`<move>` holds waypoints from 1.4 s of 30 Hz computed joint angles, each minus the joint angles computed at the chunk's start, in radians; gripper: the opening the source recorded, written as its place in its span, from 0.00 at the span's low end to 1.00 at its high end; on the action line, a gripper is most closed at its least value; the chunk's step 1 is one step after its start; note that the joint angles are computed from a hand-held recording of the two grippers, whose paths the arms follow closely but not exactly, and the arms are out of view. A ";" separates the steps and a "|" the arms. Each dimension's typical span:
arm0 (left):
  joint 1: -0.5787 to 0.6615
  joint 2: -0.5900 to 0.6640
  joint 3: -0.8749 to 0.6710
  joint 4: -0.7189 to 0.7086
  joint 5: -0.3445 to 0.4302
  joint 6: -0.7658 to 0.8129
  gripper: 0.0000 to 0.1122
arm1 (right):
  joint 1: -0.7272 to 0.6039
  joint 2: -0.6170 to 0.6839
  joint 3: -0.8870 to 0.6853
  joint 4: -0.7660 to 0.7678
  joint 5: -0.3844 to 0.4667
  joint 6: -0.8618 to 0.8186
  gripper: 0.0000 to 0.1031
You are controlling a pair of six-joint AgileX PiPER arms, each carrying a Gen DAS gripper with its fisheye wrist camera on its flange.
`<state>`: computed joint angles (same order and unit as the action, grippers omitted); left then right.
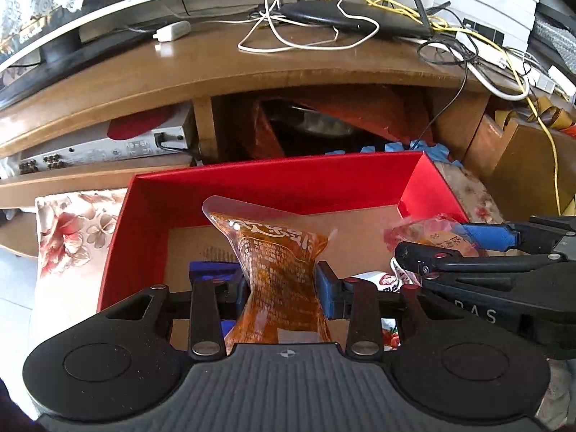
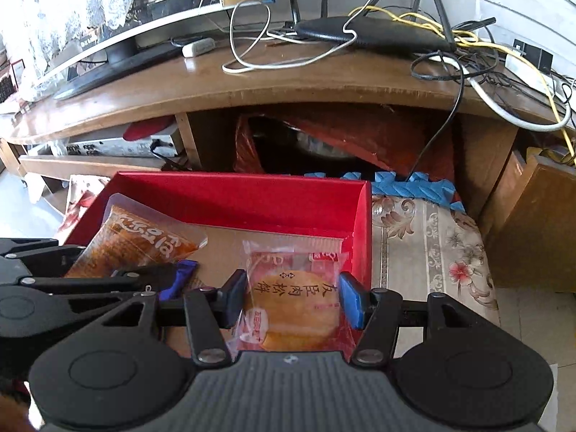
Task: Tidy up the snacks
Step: 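Carry the orange bag and cake packet over the red box and lower them, then open both grippers to release the packets into the red box, then move the left gripper back to the red Trolli candy bag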
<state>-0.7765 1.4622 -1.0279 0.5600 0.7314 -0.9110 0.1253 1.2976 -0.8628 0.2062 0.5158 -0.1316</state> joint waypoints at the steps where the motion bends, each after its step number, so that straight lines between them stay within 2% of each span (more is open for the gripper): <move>1: -0.001 0.001 0.000 0.001 0.001 0.000 0.41 | 0.001 0.005 0.001 -0.004 -0.002 0.004 0.61; 5: 0.005 0.003 0.000 -0.008 0.003 0.004 0.47 | -0.001 0.006 0.007 -0.017 -0.007 0.009 0.61; 10: 0.009 0.007 -0.008 0.004 0.026 -0.008 0.60 | -0.013 0.006 0.008 -0.007 -0.003 -0.002 0.61; 16: 0.013 -0.008 -0.003 0.023 0.030 -0.025 0.69 | -0.015 -0.007 0.007 -0.009 0.001 0.008 0.62; 27: -0.008 -0.070 0.027 -0.001 0.042 -0.021 0.70 | -0.004 -0.084 0.030 -0.054 0.043 0.063 0.62; 42: -0.153 -0.219 0.094 0.019 0.171 -0.094 0.68 | 0.108 -0.270 0.081 -0.226 0.164 0.254 0.62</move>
